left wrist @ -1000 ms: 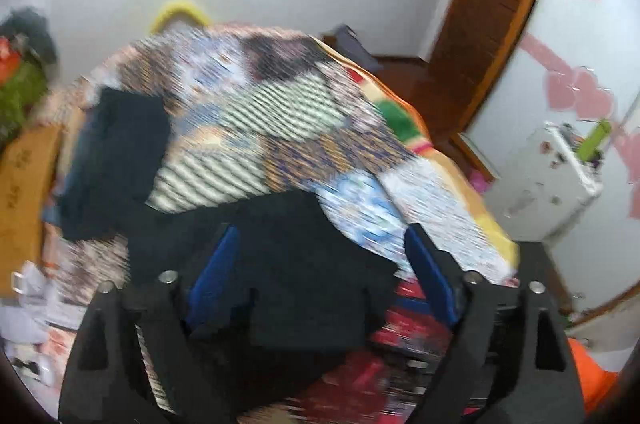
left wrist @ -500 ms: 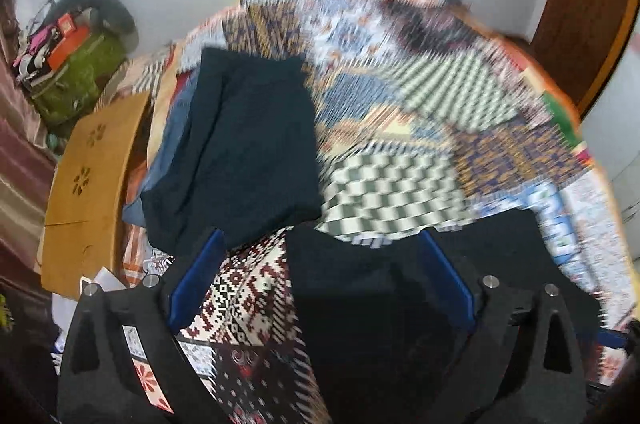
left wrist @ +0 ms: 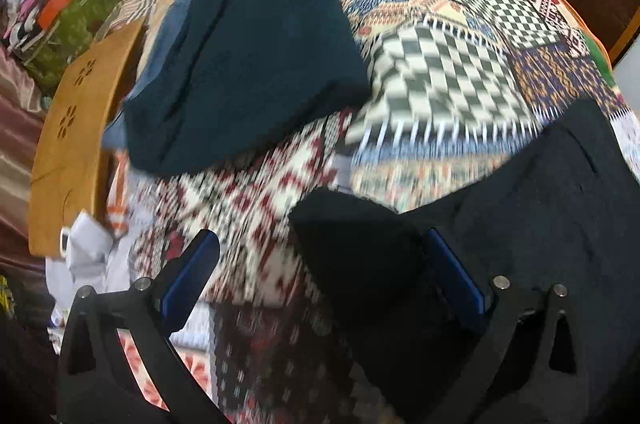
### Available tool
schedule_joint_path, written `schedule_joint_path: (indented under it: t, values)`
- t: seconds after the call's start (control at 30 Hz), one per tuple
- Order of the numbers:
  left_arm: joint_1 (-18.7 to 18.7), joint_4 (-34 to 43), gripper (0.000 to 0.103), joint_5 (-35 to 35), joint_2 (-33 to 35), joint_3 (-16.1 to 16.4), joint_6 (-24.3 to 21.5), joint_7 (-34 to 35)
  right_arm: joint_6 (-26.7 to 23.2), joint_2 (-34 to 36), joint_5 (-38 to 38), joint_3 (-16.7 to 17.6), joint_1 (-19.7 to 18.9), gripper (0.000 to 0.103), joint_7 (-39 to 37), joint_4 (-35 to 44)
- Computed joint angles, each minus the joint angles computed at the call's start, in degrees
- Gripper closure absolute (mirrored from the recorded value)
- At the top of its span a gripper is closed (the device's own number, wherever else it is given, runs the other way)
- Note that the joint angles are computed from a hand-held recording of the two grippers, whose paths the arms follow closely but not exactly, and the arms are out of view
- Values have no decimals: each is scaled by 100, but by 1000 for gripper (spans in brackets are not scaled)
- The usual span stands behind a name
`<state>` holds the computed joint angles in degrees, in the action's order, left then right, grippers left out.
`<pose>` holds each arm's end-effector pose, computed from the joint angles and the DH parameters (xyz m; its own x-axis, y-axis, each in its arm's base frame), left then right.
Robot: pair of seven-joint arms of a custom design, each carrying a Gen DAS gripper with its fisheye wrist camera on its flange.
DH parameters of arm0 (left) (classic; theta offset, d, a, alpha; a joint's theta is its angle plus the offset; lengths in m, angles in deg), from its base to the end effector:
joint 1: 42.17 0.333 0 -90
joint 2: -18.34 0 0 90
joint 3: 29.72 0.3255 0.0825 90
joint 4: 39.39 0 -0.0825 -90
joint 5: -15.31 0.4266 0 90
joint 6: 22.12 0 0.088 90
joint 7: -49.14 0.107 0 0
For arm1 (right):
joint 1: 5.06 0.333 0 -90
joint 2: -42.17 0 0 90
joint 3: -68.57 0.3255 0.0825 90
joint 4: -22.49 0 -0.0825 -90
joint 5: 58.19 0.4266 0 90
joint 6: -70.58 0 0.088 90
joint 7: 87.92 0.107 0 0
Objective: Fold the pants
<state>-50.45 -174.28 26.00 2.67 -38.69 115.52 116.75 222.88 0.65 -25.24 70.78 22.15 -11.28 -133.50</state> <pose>0.4981 -0.1556 0.4571 -0.0157 -0.9971 -0.0749 -0.9356 0.0411 -0.3507 0.3573 0.1842 0.4953 0.4081 -0.8448 -0.3460 -0.7938 -0.1412 -0.5915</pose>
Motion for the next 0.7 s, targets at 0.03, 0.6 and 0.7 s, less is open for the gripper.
schedule_joint_path:
  t: [0.03, 0.6, 0.7]
  values:
    - [-18, -192, 0, -84, -228, 22, -22, -16, 17, -51, 1, 1, -7, 43, 8, -30]
    - [-958, -1923, 0, -895, -3050, -59, -376, -623, 290, -295, -46, 10, 60, 43, 88, -251]
    - [-951, -2003, 0, -724, -3262, -129, -300, -818, 274, -93, -56, -4, 90, 47, 120, -229]
